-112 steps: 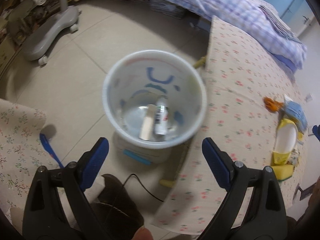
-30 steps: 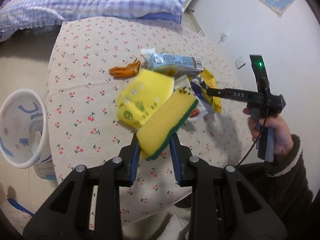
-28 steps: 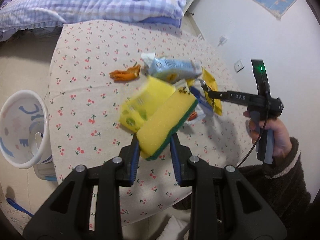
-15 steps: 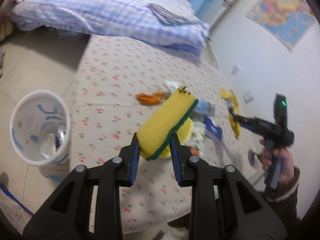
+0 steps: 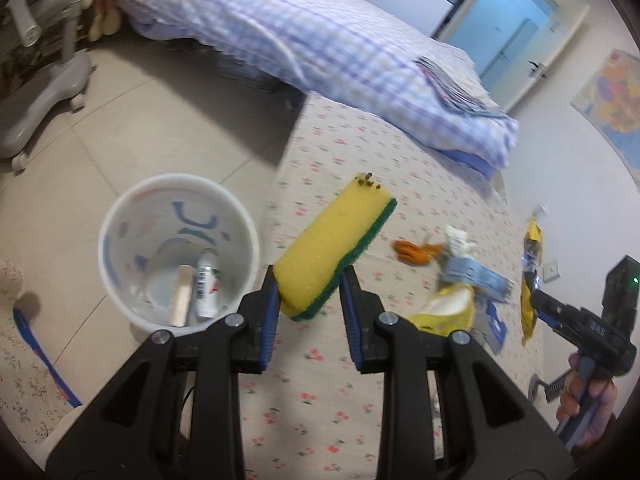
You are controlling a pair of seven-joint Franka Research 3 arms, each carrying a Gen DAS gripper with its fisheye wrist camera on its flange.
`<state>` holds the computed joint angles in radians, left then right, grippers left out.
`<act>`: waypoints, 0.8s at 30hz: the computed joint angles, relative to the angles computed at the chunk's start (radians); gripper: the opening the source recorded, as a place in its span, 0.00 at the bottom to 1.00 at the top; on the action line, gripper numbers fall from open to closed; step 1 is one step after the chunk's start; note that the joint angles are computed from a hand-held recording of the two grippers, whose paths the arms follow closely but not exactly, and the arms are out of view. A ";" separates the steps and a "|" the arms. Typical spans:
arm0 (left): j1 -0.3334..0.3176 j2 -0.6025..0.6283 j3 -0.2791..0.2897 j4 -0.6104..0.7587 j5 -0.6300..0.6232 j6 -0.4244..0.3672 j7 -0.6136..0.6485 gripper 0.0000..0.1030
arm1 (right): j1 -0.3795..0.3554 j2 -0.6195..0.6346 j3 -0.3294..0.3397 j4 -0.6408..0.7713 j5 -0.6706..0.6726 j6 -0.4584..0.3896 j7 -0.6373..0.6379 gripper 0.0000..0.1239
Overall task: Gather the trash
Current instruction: 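Carry the sponge over the white bin and open the left tool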
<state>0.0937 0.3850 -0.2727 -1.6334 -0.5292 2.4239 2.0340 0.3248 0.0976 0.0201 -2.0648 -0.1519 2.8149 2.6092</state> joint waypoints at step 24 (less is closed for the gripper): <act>0.021 0.197 0.072 0.196 0.299 0.038 -0.318 0.86 | 0.139 0.520 -0.001 0.692 0.198 -0.204 -0.289 0.41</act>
<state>0.1146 0.5821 -0.2011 -1.4377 -0.2306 2.4618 1.7162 0.4635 0.6175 0.0188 -1.3725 0.0461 2.6111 2.3202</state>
